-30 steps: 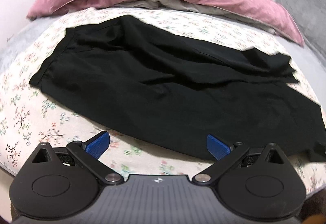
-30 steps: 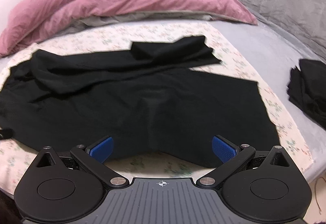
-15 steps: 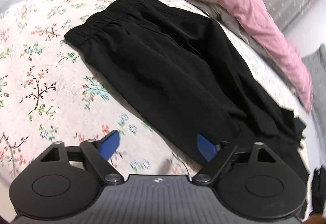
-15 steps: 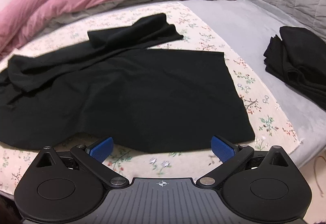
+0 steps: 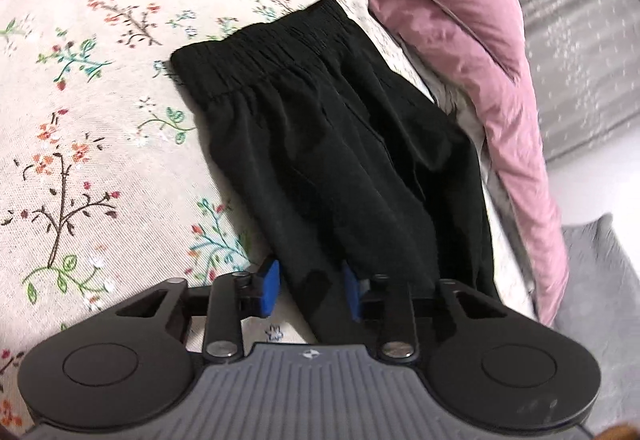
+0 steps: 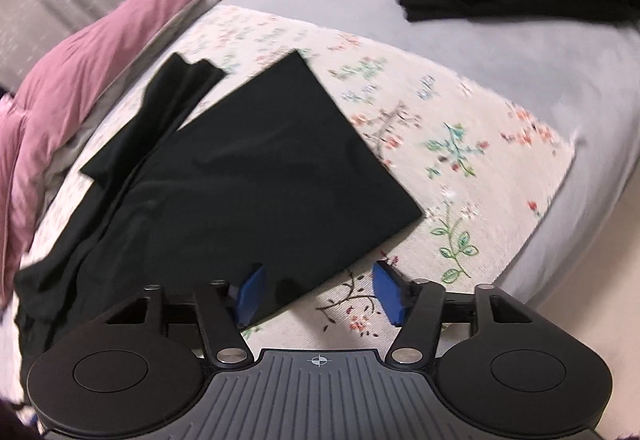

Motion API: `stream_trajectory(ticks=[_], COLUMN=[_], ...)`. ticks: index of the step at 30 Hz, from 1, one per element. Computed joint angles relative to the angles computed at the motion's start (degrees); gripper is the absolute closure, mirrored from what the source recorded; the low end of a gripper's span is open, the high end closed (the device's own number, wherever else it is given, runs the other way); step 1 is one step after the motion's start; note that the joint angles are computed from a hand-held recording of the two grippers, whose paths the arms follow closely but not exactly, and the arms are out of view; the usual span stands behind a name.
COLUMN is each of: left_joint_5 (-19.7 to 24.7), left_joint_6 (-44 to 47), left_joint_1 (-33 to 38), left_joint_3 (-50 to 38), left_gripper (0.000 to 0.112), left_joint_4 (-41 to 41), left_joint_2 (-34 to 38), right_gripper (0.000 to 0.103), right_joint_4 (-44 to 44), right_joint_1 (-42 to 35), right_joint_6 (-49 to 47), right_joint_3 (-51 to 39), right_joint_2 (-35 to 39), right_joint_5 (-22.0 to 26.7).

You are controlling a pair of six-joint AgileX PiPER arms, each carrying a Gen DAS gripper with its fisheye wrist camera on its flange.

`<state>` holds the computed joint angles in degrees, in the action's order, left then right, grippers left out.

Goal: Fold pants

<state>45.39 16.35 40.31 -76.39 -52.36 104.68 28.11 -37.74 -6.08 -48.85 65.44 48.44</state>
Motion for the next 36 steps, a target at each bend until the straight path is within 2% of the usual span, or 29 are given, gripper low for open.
stream_trajectory(ticks=[6,7,8,9,11,13,14,17,19,23,26,28,33,35,36], left_joint_5=[-2.5,-3.4,-3.4,-3.8,-5.0,-7.7,-8.5,-9.0,-7.4,-4.8,-1.6,0.3,3.0,3.6,5.2], left_joint_6=[2.2,1.7,3.4,2.7,2.5,-2.3,-3.5,-9.8,-12.9,-19.4,-19.9,-19.8,-22.3,-26.3,-28.7], left_joint_1=[0.3,-0.2,0.9,0.9,1.7,0.1,-0.1,-1.2,-1.2,-3.5,-2.7,-2.3,-4.8,-9.5,-11.3], left_joint_3=[1.6,1.5,2.0,1.8,4.6,5.0,6.0,7.5,8.3,9.4,12.6,13.8,16.3,13.7,12.2], left_gripper=[0.068,0.07,0.078,0.093,0.096,0.096,0.097,0.096,0.096,0.096,0.096,0.096,0.096,0.094,0.089], left_joint_4=[-6.7,-7.6,-8.9,-8.4,-6.0,1.7,4.5,13.6,17.3,27.0,30.1,32.1,41.1,46.6,49.5], left_joint_2=[0.1,0.4,0.7,0.9,-1.7,-4.6,-6.2,-11.9,-14.9,-21.3,-28.0,-30.9,-31.5,-28.8,-28.8], right_gripper=[0.046,0.054,0.064,0.068,0.092,0.102,0.103,0.103,0.103,0.103,0.103,0.103,0.103,0.103,0.103], right_joint_4=[1.3,1.3,1.0,1.2,2.1,1.1,0.9,-8.1,-8.2,-15.8,-24.6,-26.7,-30.0,-30.1,-32.0], right_joint_1=[1.8,2.4,2.8,2.7,2.6,2.0,1.7,3.5,2.6,4.7,7.6,8.1,6.8,6.7,7.8], right_joint_6=[0.6,1.4,2.4,2.8,3.1,4.2,4.3,10.2,8.7,13.7,19.1,19.7,19.7,19.3,20.4], right_joint_3=[3.5,4.1,4.6,4.7,4.8,4.4,4.3,2.7,1.4,-0.4,-1.5,-1.5,0.2,1.7,1.9], right_joint_2=[-1.5,-1.5,-1.2,-0.6,0.8,1.4,1.1,-0.3,-0.3,-0.2,-0.6,-1.3,-1.0,-0.9,-1.1], right_joint_5=[-6.6,-8.5,-10.3,-11.4,-14.0,-14.3,-14.2,-14.4,-12.9,-12.1,-10.7,-9.8,-9.2,-10.6,-10.8])
